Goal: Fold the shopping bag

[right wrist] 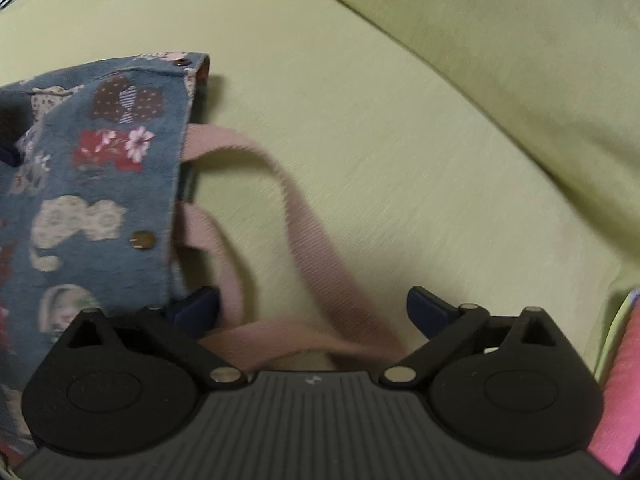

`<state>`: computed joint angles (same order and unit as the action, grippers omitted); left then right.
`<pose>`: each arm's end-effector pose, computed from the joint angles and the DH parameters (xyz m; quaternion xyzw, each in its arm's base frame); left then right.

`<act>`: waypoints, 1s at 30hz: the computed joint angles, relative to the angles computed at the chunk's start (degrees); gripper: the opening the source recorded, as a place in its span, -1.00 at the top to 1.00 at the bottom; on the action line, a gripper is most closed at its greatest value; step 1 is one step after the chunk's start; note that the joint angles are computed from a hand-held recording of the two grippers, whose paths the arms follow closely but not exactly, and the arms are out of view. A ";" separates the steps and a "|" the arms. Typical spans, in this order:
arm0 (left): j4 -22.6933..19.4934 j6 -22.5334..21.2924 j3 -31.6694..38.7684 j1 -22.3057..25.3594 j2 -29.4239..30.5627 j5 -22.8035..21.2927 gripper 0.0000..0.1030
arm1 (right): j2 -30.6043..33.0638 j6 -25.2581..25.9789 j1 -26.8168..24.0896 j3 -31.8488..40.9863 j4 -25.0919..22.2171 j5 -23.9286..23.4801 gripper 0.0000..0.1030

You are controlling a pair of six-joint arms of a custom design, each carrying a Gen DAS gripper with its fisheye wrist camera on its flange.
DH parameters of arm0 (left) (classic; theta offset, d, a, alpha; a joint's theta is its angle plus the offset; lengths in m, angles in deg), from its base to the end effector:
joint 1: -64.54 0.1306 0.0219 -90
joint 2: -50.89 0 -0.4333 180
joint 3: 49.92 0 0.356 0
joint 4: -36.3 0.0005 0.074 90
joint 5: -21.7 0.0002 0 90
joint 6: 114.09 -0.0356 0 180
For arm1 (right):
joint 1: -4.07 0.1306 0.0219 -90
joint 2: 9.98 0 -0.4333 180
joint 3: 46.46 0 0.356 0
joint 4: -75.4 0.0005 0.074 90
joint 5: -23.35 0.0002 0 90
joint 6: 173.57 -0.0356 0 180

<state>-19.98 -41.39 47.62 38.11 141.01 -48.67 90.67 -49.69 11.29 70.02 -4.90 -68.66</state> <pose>0.3942 -0.2099 0.5288 0.3992 0.8339 -0.1866 0.3324 0.4875 0.0625 0.5546 -0.3459 0.9117 -0.0343 0.2189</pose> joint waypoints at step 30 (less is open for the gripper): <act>2.07 2.67 -1.24 0.18 0.06 1.58 -0.17 | -4.67 0.04 -3.40 -8.36 19.11 5.65 -0.95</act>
<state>-17.91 -38.72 46.37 38.29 141.07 -47.08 85.99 -49.65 7.89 61.66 14.20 -63.01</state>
